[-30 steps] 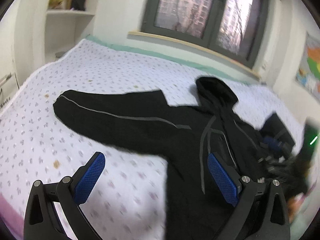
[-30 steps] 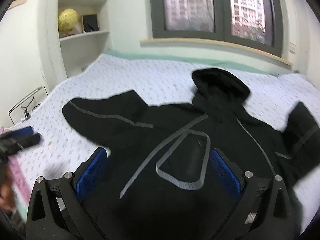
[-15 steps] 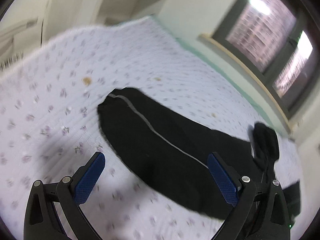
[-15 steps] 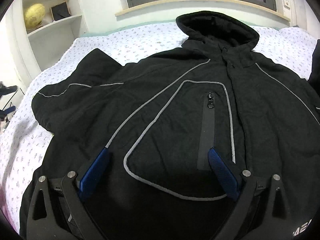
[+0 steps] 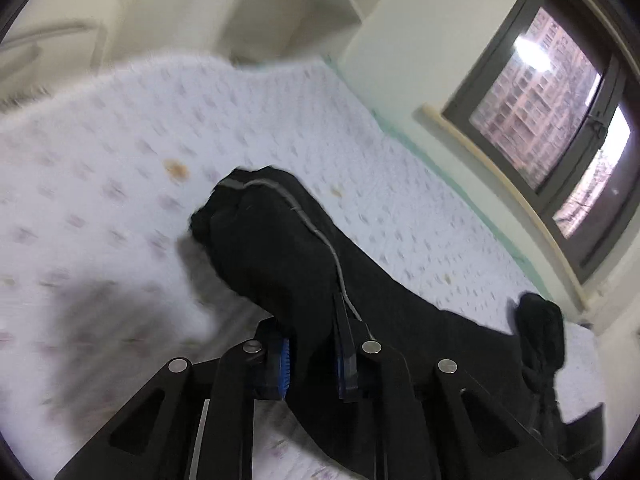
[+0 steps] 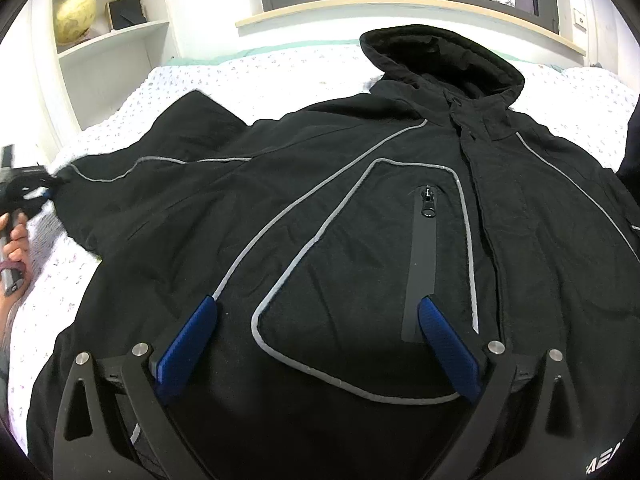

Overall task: Fold large clothes
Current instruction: 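Grasp the jacket sleeve cuff with the left gripper and lift it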

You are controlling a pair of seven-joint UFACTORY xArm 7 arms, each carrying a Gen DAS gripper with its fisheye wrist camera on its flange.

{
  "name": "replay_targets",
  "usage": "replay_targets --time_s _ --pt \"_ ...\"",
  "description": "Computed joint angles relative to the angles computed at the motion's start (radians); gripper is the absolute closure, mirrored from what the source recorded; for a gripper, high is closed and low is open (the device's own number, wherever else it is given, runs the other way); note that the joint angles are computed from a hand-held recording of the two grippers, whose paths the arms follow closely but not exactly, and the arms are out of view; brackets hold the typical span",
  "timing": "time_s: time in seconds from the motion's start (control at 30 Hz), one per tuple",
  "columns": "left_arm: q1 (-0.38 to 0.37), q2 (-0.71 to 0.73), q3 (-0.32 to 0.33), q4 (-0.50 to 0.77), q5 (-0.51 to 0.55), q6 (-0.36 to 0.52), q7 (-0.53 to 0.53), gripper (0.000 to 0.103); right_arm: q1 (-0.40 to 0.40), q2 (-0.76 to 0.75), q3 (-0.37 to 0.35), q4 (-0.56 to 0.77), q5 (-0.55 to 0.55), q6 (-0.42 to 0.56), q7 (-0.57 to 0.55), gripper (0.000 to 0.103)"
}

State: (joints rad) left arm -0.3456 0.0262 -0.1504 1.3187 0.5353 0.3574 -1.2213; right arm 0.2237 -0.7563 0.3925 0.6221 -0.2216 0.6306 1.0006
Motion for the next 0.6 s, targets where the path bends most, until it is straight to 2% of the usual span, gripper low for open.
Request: replay_targets --time_s 0.03,0.1,0.17,0.2,0.23,0.33,0.37,0.5,0.6 --pt "-0.001 -0.005 0.0 0.002 0.014 0.022 -0.022 0.087 0.0 0.001 0.0 0.001 0.0 0.002 -0.001 0.0" --pt "-0.012 0.012 -0.008 0.046 0.053 0.163 -0.048 0.086 0.0 0.006 -0.004 0.004 -0.002 0.001 -0.005 0.0" --pt "-0.032 0.055 -0.015 0.097 0.041 0.269 -0.016 0.087 -0.001 0.006 -0.003 0.004 -0.003 0.002 -0.005 0.0" --pt "-0.05 0.077 -0.016 0.124 0.066 0.327 -0.011 0.087 -0.001 0.005 -0.003 0.002 -0.003 0.0 -0.004 0.0" --pt "-0.067 0.086 -0.013 0.137 0.089 0.349 -0.011 0.087 -0.002 0.003 -0.002 0.0 -0.004 -0.002 -0.003 0.0" --pt "-0.09 0.022 -0.014 0.092 0.122 0.28 -0.011 0.088 -0.004 0.004 0.001 -0.002 -0.007 -0.003 0.0 0.0" --pt "-0.099 0.01 -0.024 0.103 0.149 0.281 -0.015 0.088 -0.003 0.004 0.002 -0.001 -0.007 -0.002 0.0 0.0" --pt "-0.157 -0.034 -0.093 0.199 0.224 0.312 0.04 0.088 -0.002 -0.013 0.0 -0.009 -0.004 -0.004 0.009 0.0" --pt "-0.23 0.04 -0.153 0.383 0.273 0.373 0.138 0.088 -0.036 -0.09 0.025 -0.013 -0.018 0.043 0.066 0.0"
